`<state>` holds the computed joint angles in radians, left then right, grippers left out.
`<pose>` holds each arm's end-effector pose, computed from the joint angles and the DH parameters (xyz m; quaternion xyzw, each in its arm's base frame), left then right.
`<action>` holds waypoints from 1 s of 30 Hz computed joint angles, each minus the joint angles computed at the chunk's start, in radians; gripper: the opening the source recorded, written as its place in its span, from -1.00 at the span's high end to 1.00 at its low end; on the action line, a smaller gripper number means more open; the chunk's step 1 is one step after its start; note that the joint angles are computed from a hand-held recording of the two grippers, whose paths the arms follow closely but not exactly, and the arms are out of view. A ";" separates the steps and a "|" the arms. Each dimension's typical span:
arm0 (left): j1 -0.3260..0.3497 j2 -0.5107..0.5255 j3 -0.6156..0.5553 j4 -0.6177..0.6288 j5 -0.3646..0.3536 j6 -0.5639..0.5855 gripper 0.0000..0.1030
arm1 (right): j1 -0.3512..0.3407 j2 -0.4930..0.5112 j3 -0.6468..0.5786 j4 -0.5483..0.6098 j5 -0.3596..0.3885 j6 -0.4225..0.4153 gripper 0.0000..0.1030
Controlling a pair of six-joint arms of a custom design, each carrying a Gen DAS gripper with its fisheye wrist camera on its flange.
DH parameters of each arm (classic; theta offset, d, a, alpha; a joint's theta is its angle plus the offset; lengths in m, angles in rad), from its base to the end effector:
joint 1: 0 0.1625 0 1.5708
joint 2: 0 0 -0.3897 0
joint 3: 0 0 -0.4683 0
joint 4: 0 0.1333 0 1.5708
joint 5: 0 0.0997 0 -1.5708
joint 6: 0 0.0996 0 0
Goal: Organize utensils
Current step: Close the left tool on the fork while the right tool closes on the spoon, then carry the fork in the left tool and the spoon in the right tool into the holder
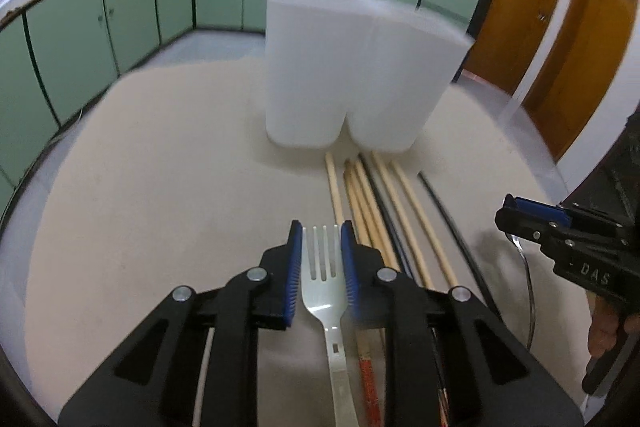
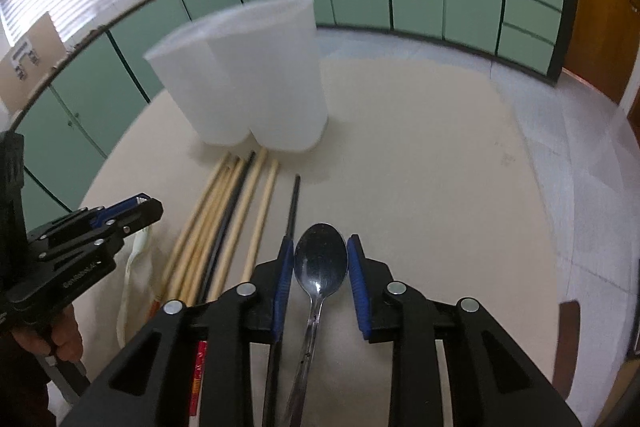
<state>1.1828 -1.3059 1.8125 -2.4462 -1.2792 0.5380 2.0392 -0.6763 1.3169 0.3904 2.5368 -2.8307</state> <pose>-0.0918 -0.6527 0.2583 0.4106 0.8821 -0.1702 0.1560 0.3271 -0.5327 0.0267 -0.0563 -0.8606 0.3885 0.3244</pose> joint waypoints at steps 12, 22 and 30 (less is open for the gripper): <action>0.031 -0.063 0.034 -0.159 -0.158 0.091 0.64 | 0.045 -0.065 0.054 -0.200 0.021 -0.198 0.48; 0.030 -0.091 0.049 -0.203 -0.202 0.096 0.65 | 0.061 -0.117 0.095 -0.313 0.009 -0.302 0.48; 0.019 -0.102 0.054 -0.235 -0.224 0.101 0.65 | 0.075 -0.158 0.127 -0.395 0.023 -0.382 0.49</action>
